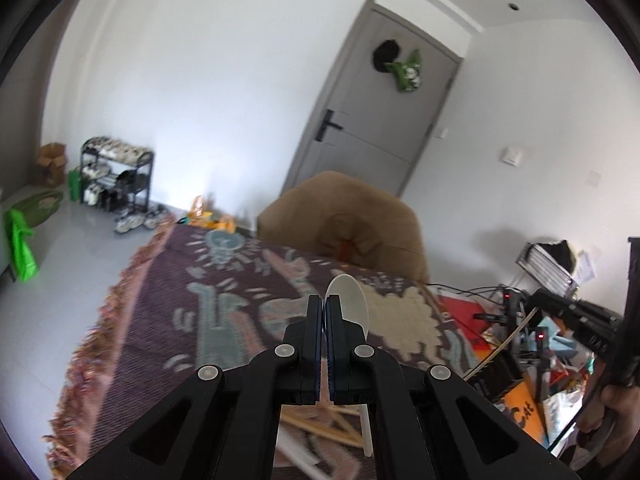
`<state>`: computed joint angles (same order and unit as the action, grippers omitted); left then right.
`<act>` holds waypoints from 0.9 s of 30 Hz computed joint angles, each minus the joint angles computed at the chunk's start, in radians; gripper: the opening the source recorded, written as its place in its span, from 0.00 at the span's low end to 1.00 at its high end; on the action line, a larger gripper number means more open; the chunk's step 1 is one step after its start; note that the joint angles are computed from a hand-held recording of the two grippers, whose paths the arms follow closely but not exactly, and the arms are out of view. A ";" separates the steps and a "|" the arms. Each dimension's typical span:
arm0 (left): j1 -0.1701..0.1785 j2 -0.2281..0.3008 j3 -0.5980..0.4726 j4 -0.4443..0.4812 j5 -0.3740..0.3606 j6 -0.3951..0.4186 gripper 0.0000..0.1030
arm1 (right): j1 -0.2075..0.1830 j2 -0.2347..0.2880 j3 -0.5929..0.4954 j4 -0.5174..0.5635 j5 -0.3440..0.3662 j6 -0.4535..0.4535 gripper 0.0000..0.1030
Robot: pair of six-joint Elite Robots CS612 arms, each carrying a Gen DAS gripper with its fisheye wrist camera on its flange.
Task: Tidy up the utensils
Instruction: 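Carry the spoon and chopstick in both tools toward the black slotted holder, then lower the chopstick into the black holder and open the right tool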
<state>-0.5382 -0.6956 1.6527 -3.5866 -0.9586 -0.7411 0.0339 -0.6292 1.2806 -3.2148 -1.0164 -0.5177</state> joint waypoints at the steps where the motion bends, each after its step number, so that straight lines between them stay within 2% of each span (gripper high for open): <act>1: -0.001 0.004 -0.015 0.000 -0.005 0.015 0.01 | -0.004 -0.001 -0.001 -0.015 -0.001 0.012 0.05; 7: -0.007 0.025 -0.099 0.007 -0.045 0.089 0.01 | -0.030 -0.012 -0.003 -0.063 -0.016 0.072 0.05; 17: -0.018 0.074 -0.242 0.028 -0.093 0.196 0.01 | -0.058 0.004 -0.022 0.002 -0.014 0.094 0.05; 19: -0.021 0.086 -0.271 0.038 -0.100 0.212 0.01 | -0.058 0.009 -0.027 0.029 -0.040 0.103 0.06; 21: -0.022 0.096 -0.291 0.039 -0.108 0.225 0.01 | -0.062 0.017 -0.033 0.045 -0.044 0.116 0.15; 23: -0.026 0.109 -0.319 0.037 -0.110 0.247 0.01 | -0.069 0.023 -0.023 0.007 -0.046 0.156 0.53; 25: -0.031 0.124 -0.350 0.036 -0.111 0.271 0.01 | -0.084 0.026 -0.009 -0.040 -0.026 0.202 0.62; 27: -0.033 0.136 -0.375 0.043 -0.118 0.284 0.01 | -0.099 0.028 0.004 -0.061 -0.006 0.260 0.62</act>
